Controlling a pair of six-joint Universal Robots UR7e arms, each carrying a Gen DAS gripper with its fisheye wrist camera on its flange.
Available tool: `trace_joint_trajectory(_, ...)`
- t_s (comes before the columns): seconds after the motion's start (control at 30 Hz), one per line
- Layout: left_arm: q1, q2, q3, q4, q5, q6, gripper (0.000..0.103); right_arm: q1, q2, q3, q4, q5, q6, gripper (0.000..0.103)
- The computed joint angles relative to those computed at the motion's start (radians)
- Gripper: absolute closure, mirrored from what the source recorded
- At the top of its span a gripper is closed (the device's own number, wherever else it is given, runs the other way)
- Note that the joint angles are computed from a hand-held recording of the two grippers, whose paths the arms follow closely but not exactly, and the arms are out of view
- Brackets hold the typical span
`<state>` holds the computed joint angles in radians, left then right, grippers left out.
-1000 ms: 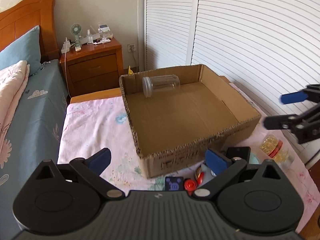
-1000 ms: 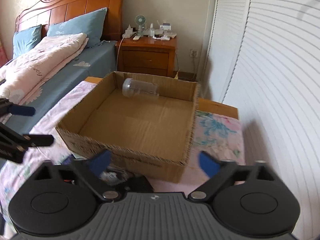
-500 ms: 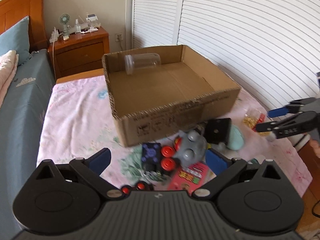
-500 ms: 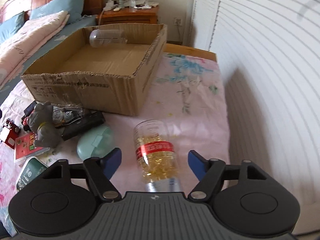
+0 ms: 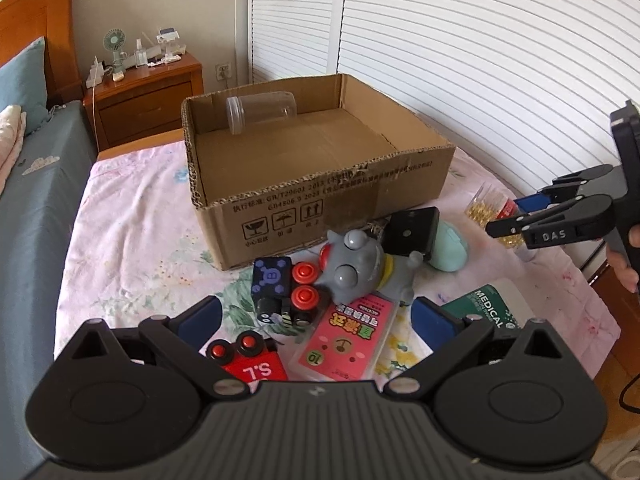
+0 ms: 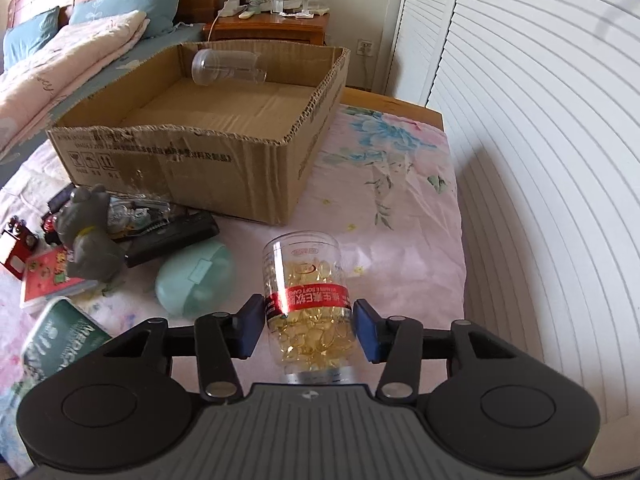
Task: Organize rigid objects
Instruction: 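Carry the capsule bottle upright over the cardboard box with right tool, then open right tool to drop the capsule bottle into the box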
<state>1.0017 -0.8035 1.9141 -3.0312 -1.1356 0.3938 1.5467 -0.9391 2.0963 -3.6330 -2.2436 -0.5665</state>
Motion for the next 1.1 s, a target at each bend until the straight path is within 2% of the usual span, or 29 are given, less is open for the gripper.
trace_joint_trajectory(0.1, 0.002, 0.002, 0.0, -0.002, -0.001, -0.001, 0.003, 0.021, -0.008, 0.001, -0.009, -0.008, -0.014, 0.05)
trace_joint_trajectory(0.27, 0.004, -0.002, 0.004, -0.013, -0.006, -0.001, 0.003, 0.063, -0.04, -0.011, -0.012, 0.022, -0.024, 0.051)
trace_joint_trajectory(0.47, 0.007, -0.009, 0.014, -0.033, -0.011, 0.003, 0.003, 0.12, -0.038, -0.104, 0.034, 0.064, -0.05, 0.051)
trace_joint_trajectory(0.67, 0.016, -0.019, 0.022, -0.041, -0.014, -0.007, 0.003, 0.141, 0.026, -0.275, 0.171, 0.07, -0.04, 0.052)
trace_joint_trajectory(0.83, 0.027, -0.03, 0.029, -0.039, -0.013, -0.018, 0.003, 0.134, 0.08, -0.412, 0.365, 0.016, 0.067, 0.051)
trace_joint_trajectory(0.87, 0.029, -0.03, 0.029, -0.04, -0.011, -0.02, 0.003, 0.13, 0.094, -0.43, 0.359, 0.009, 0.087, 0.046)
trace_joint_trajectory(0.9, 0.03, -0.03, 0.03, -0.043, -0.007, -0.024, 0.003, 0.127, 0.102, -0.433, 0.333, 0.006, 0.09, 0.034)
trace_joint_trajectory(0.97, 0.032, -0.03, 0.03, -0.045, -0.002, -0.032, 0.003, 0.126, 0.119, -0.437, 0.284, -0.007, 0.082, 0.025)
trace_joint_trajectory(1.1, 0.038, -0.034, 0.03, -0.04, 0.001, -0.04, 0.003, 0.122, 0.099, -0.391, 0.256, 0.0, 0.096, 0.019)
